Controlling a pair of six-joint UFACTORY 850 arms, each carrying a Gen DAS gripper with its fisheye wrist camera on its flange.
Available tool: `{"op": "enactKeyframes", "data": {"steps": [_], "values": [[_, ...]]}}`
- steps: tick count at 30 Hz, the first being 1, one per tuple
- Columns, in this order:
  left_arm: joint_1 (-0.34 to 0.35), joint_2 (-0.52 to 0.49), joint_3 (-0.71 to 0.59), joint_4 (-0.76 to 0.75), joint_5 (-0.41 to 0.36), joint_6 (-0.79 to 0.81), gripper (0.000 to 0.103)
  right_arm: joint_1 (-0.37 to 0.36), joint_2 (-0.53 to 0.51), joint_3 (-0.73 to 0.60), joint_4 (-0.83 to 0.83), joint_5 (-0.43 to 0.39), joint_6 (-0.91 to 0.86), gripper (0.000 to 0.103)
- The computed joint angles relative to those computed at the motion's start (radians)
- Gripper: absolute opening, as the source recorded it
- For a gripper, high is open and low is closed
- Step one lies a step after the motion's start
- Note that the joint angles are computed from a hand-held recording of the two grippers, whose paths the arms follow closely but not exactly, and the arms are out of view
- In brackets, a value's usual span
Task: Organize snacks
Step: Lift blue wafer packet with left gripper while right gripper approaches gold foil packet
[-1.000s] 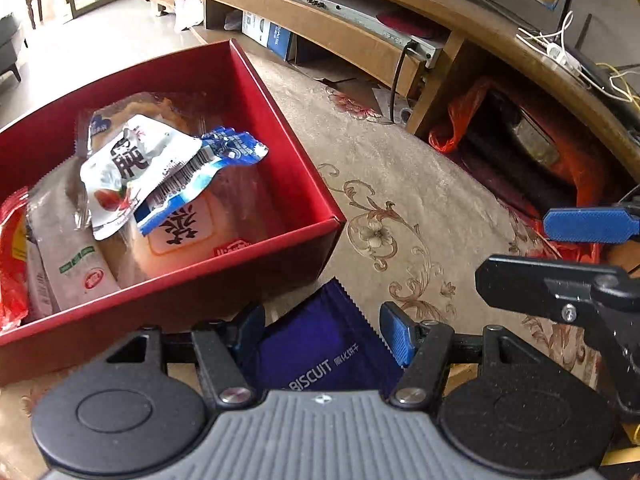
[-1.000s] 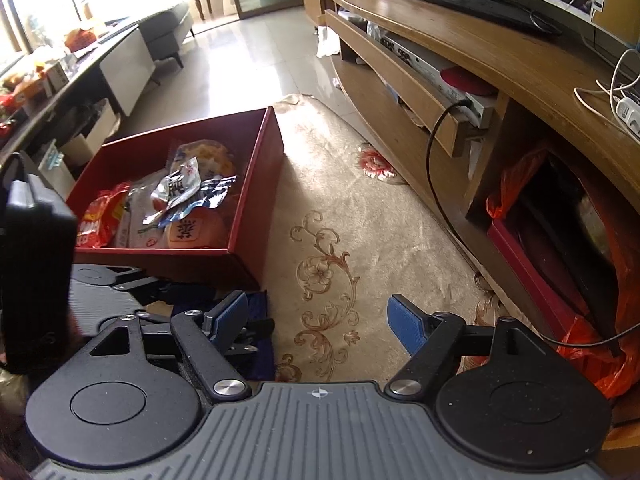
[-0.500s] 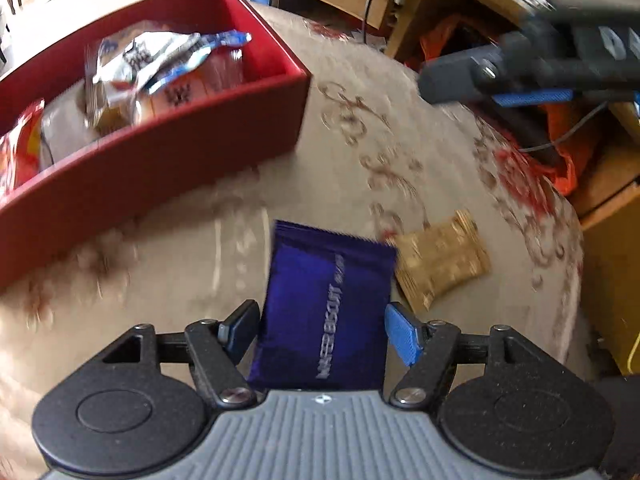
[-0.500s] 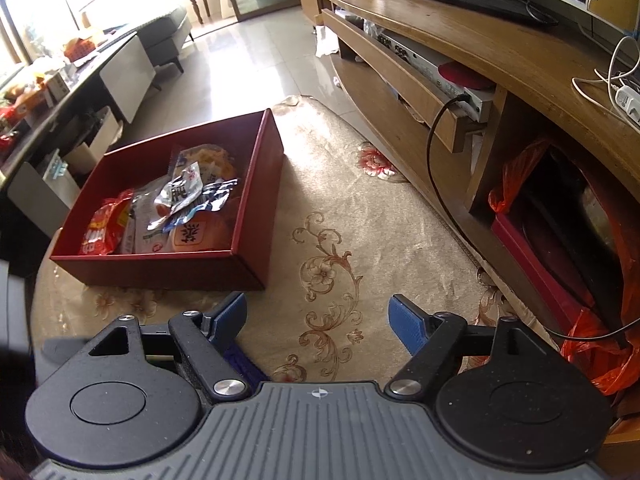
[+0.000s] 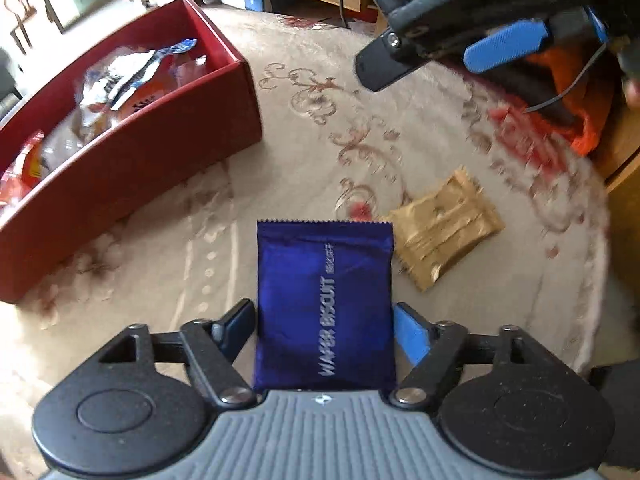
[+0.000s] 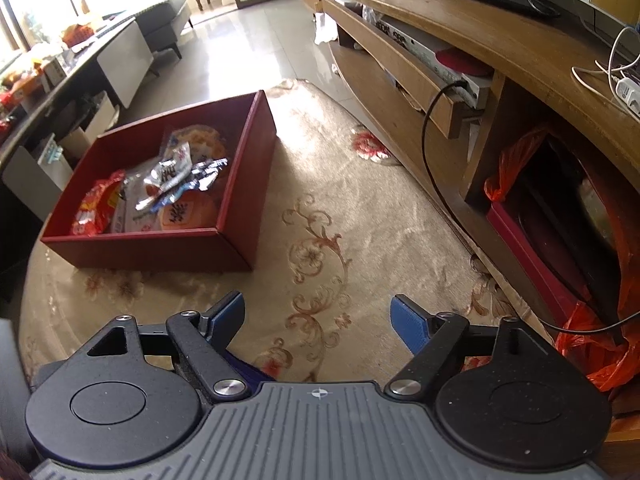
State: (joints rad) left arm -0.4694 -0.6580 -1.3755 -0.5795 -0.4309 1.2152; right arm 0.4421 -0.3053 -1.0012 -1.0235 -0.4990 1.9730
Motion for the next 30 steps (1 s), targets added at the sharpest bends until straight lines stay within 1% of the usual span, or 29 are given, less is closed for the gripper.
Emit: {"op": "enactKeyframes", "data": {"steps": [1, 2, 4, 6, 8, 11, 13, 14, 15, 16, 17, 19, 20, 21, 22, 23, 24, 25, 26, 28, 29, 30], "values": [[0.006, 0.005, 0.006, -0.010, -0.001, 0.006, 0.068, 0.000, 0.000, 0.002, 0.012, -0.001, -0.011, 0.085], [0.012, 0.005, 0.004, 0.005, -0.008, -0.022, 0.067, -0.001, -0.001, 0.006, 0.024, -0.002, -0.021, 0.085], [0.023, 0.011, 0.008, 0.061, 0.007, -0.098, 0.067, -0.001, -0.004, 0.011, 0.046, 0.003, -0.049, 0.085], [0.041, 0.010, 0.002, 0.095, 0.004, -0.157, 0.066, -0.004, -0.018, 0.010, 0.093, 0.015, -0.105, 0.085], [0.061, 0.005, -0.010, 0.140, -0.009, -0.228, 0.066, -0.013, -0.036, 0.009, 0.171, 0.042, -0.184, 0.085], [0.092, -0.001, -0.020, 0.159, -0.027, -0.278, 0.066, -0.022, -0.059, 0.006, 0.282, 0.077, -0.278, 0.085], [0.111, -0.001, -0.020, 0.143, -0.037, -0.275, 0.066, -0.029, -0.062, 0.020, 0.353, 0.143, -0.309, 0.085], [0.116, -0.001, -0.019, 0.140, -0.041, -0.280, 0.066, -0.026, -0.059, 0.031, 0.349, 0.169, -0.278, 0.086], [0.121, -0.003, -0.023, 0.138, -0.049, -0.287, 0.066, -0.014, -0.058, 0.033, 0.317, 0.165, -0.230, 0.088], [0.127, -0.006, -0.030, 0.138, -0.059, -0.292, 0.066, -0.003, -0.055, 0.035, 0.326, 0.173, -0.223, 0.089], [0.131, -0.010, -0.036, 0.139, -0.065, -0.297, 0.066, 0.005, -0.048, 0.044, 0.339, 0.201, -0.213, 0.089], [0.140, -0.014, -0.046, 0.125, -0.075, -0.292, 0.066, 0.023, -0.028, 0.074, 0.379, 0.296, -0.191, 0.087], [0.142, -0.015, -0.050, 0.119, -0.078, -0.288, 0.066, 0.035, -0.019, 0.091, 0.354, 0.349, -0.149, 0.086], [0.147, -0.012, -0.050, 0.109, -0.080, -0.282, 0.066, 0.046, -0.006, 0.104, 0.288, 0.386, -0.069, 0.085], [0.151, -0.007, -0.047, 0.099, -0.081, -0.277, 0.066, 0.055, 0.011, 0.116, 0.194, 0.414, 0.035, 0.085], [0.157, -0.008, -0.050, 0.089, -0.086, -0.269, 0.066, 0.062, 0.026, 0.122, 0.136, 0.420, 0.097, 0.085], [0.164, -0.004, -0.049, 0.081, -0.092, -0.260, 0.066, 0.073, 0.034, 0.118, 0.114, 0.390, 0.117, 0.086], [0.169, -0.003, -0.049, 0.077, -0.093, -0.256, 0.066, 0.087, 0.027, 0.101, 0.124, 0.325, 0.095, 0.086], [0.173, -0.002, -0.048, 0.079, -0.094, -0.257, 0.066, 0.106, 0.002, 0.066, 0.158, 0.222, 0.032, 0.086], [0.179, -0.004, -0.048, 0.087, -0.098, -0.266, 0.066, 0.121, -0.067, -0.021, 0.279, 0.050, -0.178, 0.086], [0.179, -0.005, -0.048, 0.093, -0.100, -0.273, 0.066, 0.112, -0.093, -0.051, 0.326, 0.012, -0.268, 0.086], [0.179, -0.006, -0.048, 0.098, -0.100, -0.276, 0.066, 0.104, -0.119, -0.077, 0.366, -0.006, -0.336, 0.086]]}}
